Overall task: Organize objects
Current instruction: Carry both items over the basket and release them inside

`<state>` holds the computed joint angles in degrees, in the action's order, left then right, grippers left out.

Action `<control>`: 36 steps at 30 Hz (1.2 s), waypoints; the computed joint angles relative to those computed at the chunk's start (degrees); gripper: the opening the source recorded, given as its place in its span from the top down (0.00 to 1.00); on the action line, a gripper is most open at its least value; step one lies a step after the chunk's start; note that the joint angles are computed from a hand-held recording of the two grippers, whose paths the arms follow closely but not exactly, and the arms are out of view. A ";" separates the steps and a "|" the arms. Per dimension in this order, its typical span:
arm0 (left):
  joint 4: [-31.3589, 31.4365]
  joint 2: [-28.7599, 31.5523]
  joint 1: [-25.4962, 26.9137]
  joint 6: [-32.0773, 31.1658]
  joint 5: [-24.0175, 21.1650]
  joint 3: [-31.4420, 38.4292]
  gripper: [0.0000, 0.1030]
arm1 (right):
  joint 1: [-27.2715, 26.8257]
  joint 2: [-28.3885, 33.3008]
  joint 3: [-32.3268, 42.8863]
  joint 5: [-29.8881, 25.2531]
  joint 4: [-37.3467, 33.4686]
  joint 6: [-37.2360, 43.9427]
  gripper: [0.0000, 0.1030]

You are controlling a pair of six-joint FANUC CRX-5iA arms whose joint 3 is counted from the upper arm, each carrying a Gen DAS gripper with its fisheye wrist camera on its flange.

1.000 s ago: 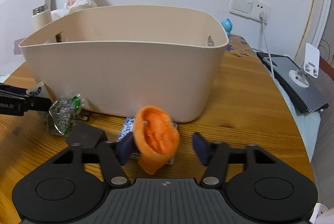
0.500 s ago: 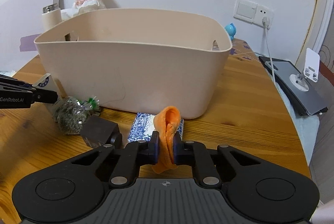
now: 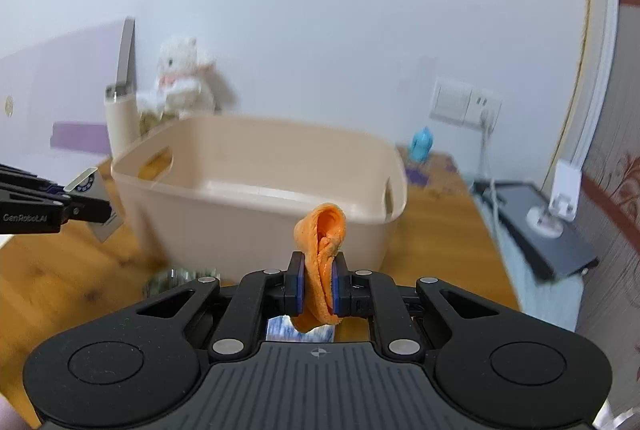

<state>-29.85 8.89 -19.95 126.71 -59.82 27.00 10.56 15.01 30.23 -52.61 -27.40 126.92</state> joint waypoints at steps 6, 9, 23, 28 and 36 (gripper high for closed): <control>-3.02 0.23 -0.75 -1.60 0.81 3.76 0.85 | -0.54 -0.07 2.24 2.23 -1.75 -0.23 0.88; -4.02 1.87 -0.63 -2.87 0.58 6.85 0.85 | -0.30 1.02 4.39 2.99 -1.82 -0.90 0.88; 2.64 16.36 4.40 -9.06 -3.48 23.95 0.85 | 3.48 11.59 17.54 1.47 4.55 -7.80 0.88; 7.46 22.22 6.18 -13.01 -7.59 29.82 0.85 | 4.78 16.33 22.67 -1.63 8.17 -10.98 0.88; 13.10 27.65 8.28 -15.51 -13.58 34.76 0.85 | 6.52 21.19 26.25 -6.62 13.06 -13.37 0.88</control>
<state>-16.75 36.54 -11.67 111.20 -73.41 61.76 17.08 36.20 56.48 -59.23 -14.34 113.56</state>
